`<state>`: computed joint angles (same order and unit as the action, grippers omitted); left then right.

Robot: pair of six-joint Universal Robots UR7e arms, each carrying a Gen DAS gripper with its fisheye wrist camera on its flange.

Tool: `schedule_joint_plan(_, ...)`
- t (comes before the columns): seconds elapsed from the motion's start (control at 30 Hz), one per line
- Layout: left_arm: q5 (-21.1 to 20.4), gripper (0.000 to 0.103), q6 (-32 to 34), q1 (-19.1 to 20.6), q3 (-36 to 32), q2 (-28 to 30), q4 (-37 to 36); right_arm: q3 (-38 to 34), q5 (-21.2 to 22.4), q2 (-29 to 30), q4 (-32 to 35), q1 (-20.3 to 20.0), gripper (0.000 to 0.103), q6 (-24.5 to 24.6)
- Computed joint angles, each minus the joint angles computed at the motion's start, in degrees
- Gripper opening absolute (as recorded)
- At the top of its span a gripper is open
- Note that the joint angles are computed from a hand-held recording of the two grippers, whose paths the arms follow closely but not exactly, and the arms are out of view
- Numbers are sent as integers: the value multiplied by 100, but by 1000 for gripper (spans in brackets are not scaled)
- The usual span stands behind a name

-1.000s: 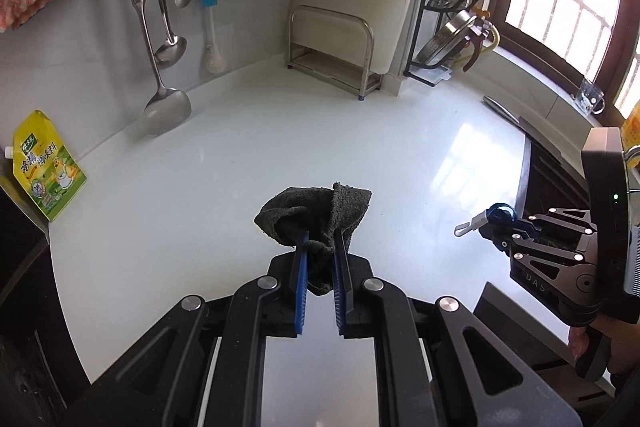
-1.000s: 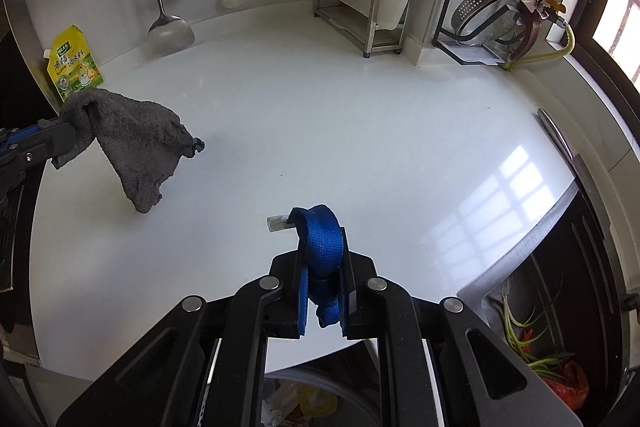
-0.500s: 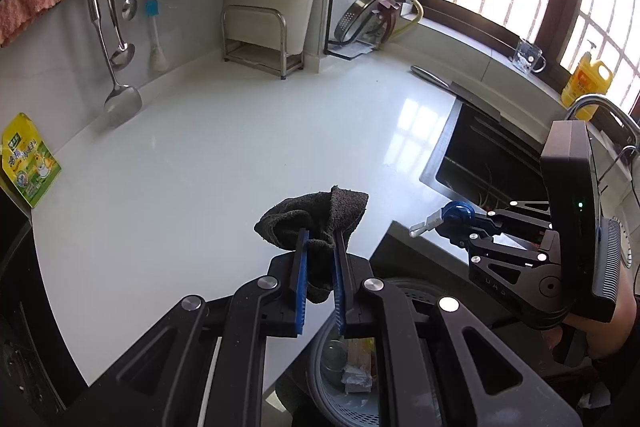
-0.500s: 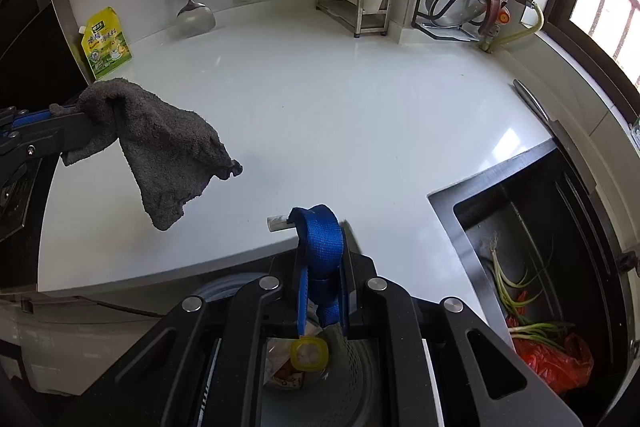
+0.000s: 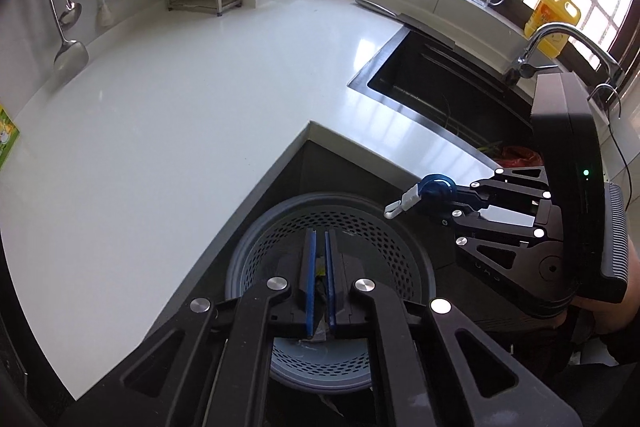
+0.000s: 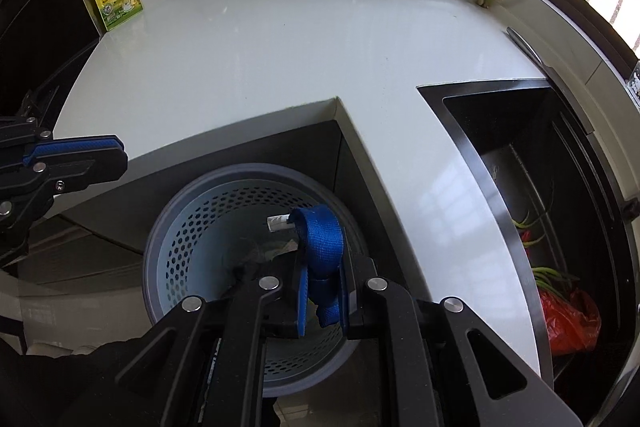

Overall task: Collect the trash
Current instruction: 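Carry the towel and blue strap in both tools over the bin, then open both tools to drop the towel and blue strap into the bin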

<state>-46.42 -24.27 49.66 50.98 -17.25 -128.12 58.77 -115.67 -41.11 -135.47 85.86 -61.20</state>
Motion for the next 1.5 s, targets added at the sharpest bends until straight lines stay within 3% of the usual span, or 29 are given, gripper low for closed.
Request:
schedule_joint_plan(0.27,-113,2,-395,48,-108,94,339,198,-196,-71,147,-82,11,-79)
schedule_joint_plan(0.8,-376,2,-893,331,-407,311,1280,-310,-1053,670,1146,-382,15,434)
schedule_joint_plan(0.93,-444,5,-883,350,-460,327,1323,-354,-1012,685,1281,-400,45,538)
schedule_joint_plan(1.0,-463,5,-866,355,-501,345,1301,-312,-1001,656,1257,-386,46,488)
schedule_joint_plan(1.07,-464,10,-860,360,-545,360,1285,-229,-1013,623,1114,-361,56,383)
schedule_joint_plan(1.17,-453,25,-832,354,-519,337,1159,-181,-1000,584,1079,-326,57,255)
schedule_joint_plan(1.5,-247,49,-907,270,-371,228,992,-52,-820,350,981,-242,60,330)
